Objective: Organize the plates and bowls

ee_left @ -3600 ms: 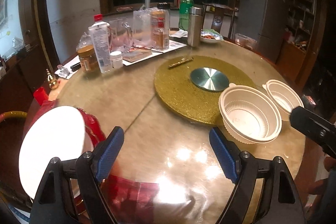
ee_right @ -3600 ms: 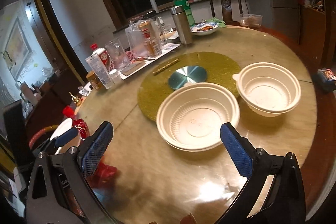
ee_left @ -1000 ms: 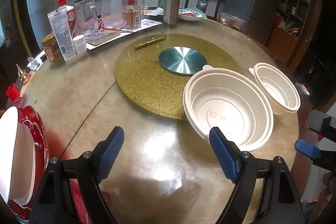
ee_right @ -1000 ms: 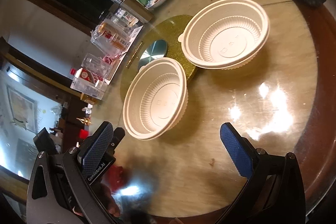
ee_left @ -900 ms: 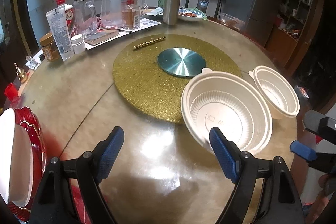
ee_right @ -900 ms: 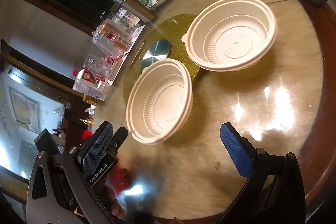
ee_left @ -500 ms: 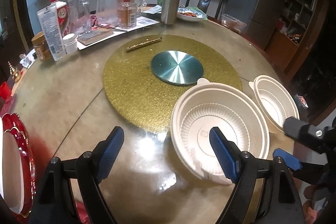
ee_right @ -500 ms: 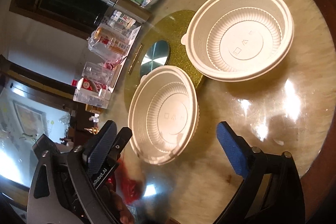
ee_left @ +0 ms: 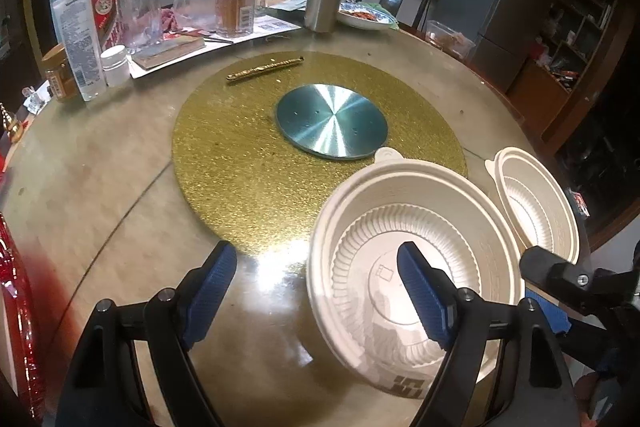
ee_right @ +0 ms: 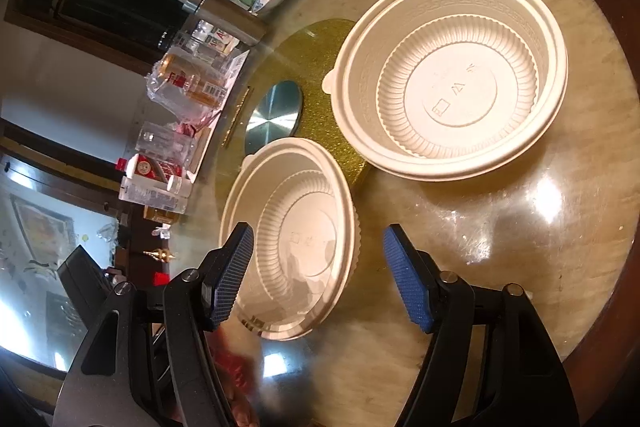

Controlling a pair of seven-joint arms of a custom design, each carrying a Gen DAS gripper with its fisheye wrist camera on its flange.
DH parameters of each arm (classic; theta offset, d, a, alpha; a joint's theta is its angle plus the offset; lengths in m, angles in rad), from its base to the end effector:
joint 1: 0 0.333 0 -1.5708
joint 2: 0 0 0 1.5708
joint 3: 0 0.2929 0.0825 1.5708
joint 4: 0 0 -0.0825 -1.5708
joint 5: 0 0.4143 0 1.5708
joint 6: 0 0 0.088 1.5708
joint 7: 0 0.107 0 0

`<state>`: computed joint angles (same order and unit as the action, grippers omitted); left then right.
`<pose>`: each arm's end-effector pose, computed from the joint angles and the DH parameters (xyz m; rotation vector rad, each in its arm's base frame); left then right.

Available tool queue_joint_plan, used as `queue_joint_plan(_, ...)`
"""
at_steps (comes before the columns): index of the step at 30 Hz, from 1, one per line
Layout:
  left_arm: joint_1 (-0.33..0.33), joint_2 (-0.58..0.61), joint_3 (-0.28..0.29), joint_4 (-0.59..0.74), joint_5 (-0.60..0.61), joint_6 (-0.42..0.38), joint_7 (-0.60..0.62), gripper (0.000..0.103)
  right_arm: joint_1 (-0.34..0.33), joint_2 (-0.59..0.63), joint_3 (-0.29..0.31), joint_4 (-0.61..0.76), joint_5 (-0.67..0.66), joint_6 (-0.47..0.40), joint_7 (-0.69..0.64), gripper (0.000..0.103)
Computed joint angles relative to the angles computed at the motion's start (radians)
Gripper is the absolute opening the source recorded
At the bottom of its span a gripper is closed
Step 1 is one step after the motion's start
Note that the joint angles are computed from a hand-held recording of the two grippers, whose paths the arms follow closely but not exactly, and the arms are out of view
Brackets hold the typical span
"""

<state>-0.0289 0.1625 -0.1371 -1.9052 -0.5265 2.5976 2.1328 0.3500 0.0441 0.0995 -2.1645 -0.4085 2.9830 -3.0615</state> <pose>0.6540 -0.0960 0.4342 -1.6181 2.2862 -0.9010 0.5389 0.2904 0.4222 -0.8566 2.1911 -0.0072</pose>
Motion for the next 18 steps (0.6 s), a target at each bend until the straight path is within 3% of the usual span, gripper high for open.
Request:
queue_joint_plan(1, -0.001, 0.001, -0.001, -0.001, 0.001, 0.004, 0.001, 0.081, -0.001, 0.002, 0.002, 0.001, 0.013, -0.009, -0.012, 0.054)
queue_joint_plan(4, -0.002, 0.004, -0.003, -0.003, -0.002, 0.009, 0.011, 0.072, -0.005, 0.01, 0.006, 0.007, 0.052, -0.02, -0.047, 0.046)
queue_joint_plan(6, -0.002, 0.013, 0.0, 0.007, 0.009, -0.004, 0.004, 0.053, -0.006, 0.016, 0.009, 0.008, 0.078, -0.02, -0.072, 0.041)
queue_joint_plan(10, -0.002, 0.025, 0.001, 0.018, 0.023, -0.019, -0.002, 0.041, -0.005, 0.028, 0.009, 0.018, 0.09, -0.03, -0.084, 0.033)
queue_joint_plan(14, -0.003, 0.03, 0.002, 0.02, 0.035, -0.022, -0.002, 0.02, 0.0, 0.038, 0.006, 0.032, 0.087, -0.043, -0.083, 0.017)
queue_joint_plan(18, 0.0, 0.032, 0.0, 0.022, 0.032, -0.033, 0.009, 0.013, 0.002, 0.046, 0.004, 0.036, 0.072, -0.044, -0.075, 0.014)
